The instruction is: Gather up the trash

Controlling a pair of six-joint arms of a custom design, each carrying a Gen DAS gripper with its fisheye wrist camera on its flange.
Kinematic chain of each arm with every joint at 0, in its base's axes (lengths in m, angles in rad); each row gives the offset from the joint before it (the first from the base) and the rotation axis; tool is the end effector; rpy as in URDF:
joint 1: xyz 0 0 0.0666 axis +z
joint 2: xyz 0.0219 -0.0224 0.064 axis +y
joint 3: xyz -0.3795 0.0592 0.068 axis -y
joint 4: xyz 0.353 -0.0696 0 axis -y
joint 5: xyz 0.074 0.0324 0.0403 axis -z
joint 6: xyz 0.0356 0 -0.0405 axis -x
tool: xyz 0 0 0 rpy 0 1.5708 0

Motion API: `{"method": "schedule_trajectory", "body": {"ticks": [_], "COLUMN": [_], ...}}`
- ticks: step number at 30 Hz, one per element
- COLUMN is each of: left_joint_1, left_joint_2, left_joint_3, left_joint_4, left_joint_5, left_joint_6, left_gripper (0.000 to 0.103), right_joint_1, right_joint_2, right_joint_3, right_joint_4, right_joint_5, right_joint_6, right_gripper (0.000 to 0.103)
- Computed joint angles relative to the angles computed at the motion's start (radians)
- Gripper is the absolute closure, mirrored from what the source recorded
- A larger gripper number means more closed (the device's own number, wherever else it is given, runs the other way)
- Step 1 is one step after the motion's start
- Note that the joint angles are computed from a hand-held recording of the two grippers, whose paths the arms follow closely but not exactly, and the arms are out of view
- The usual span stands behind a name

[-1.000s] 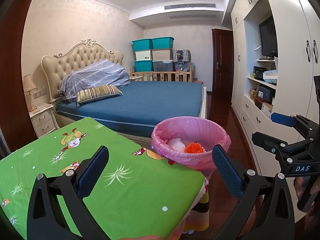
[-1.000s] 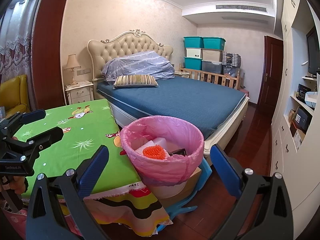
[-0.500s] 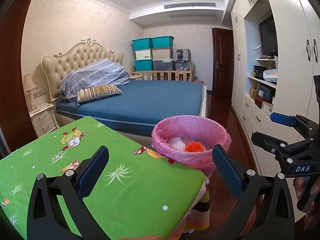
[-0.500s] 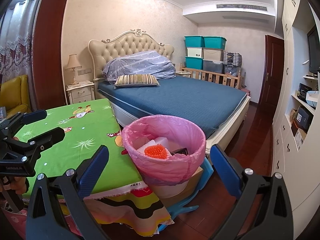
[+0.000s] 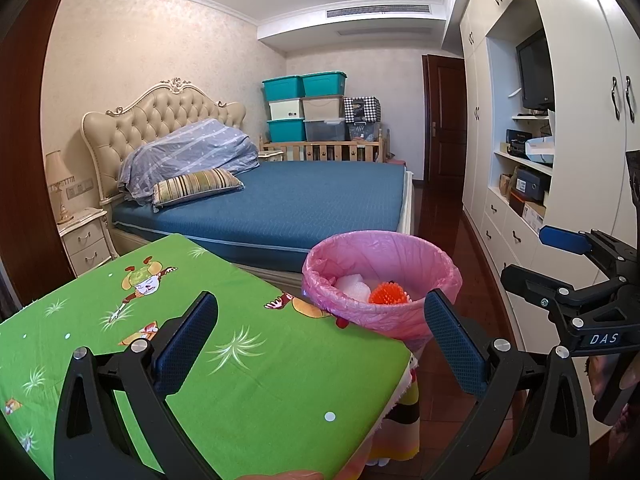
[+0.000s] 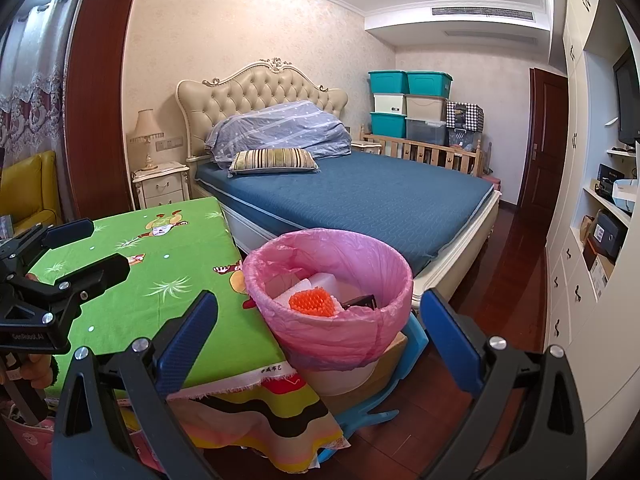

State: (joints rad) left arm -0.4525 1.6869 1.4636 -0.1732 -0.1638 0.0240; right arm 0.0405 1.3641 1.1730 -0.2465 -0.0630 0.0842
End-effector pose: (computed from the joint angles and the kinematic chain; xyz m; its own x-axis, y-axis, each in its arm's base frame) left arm 0.5224 -0.2479 0.3792 -0.3543 0.1459 -0.9237 0.2877 0.9569 0.0408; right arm 0.4558 0.0203 0.4023 -0.4137 -0.1008 -0.9048 -0.1327 0.9899 -0.0496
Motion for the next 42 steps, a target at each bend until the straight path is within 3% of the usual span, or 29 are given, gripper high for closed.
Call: {"method": "schedule_trajectory", "body": {"ticks": [28, 35, 40, 42], "left_joint_1": [0.002, 0.0, 0.011, 0.03], "left_joint_2": [-0.006, -0.02, -0.028, -0.033], "left_joint_3": [-0.007, -0.038, -0.034, -0.024], "left_joint_4": [0.001, 0.042, 0.025, -0.019], "left_joint_5": [0.007, -0.003, -0.004, 0.017], "left_joint_6": [0.003, 0.009, 0.028, 0.036], "left_gripper": [0.006, 0.006, 0.006, 0.006], "right_joint_1": [0.001, 0.002, 0.014, 0.028], "right_joint_2": [0.005, 0.003, 0.008, 0.015], "right_joint_3": [0.0, -0.001, -0.003, 0.003], "right_joint_4": [0.004, 0.004, 0.009, 0.004], "right_joint_5": [-0.002, -0.001, 0.002, -0.012], "right_joint_6": [-0.002, -0.003, -0.006, -0.014], "right_gripper": [0.005, 0.005, 0.005, 0.005]}}
